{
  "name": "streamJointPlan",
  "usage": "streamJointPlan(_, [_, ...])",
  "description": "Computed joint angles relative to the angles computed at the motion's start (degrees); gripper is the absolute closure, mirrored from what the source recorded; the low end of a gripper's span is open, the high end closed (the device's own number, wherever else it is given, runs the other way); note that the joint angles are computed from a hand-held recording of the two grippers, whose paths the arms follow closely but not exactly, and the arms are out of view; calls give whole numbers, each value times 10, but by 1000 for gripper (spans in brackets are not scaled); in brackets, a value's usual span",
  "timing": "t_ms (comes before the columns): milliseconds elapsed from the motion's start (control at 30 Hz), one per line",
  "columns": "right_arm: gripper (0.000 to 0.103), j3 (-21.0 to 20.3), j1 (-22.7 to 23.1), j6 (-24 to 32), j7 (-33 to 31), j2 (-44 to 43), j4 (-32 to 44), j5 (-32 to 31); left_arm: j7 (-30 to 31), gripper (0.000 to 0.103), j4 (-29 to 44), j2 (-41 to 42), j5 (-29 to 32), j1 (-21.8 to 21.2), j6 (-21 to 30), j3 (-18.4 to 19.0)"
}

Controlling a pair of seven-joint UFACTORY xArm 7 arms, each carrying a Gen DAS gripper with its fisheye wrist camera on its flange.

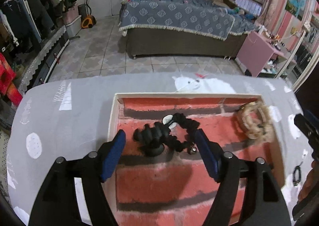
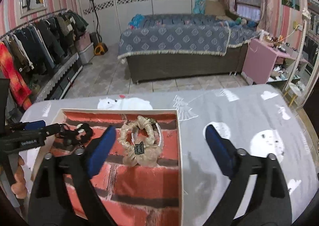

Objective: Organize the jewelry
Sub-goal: 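Withdraw both tools from the tray toward the remaining accessories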

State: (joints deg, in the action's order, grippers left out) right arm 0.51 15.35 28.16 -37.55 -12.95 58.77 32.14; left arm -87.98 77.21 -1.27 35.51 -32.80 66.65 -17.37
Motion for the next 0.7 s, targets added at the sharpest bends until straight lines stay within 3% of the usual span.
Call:
streamJointPlan(67, [6,-7,-1,1,-9,-27,-16,6,-10,13,10,-9,15,-9,31,-11])
streamJointPlan(100, [5,-13,-1,3,-14,-44,-27,9,-21,11,16,-13,30,-16,56,-19])
streamJointPlan(333, [4,-50,2,9,-23,-155,-104,4,-54,11,20,-45,56,-46,139,-63])
streamJointPlan(700, [4,-84,15,8,-12,-333,-242,-56,-126,8,33,-54,87,-110,277,-132])
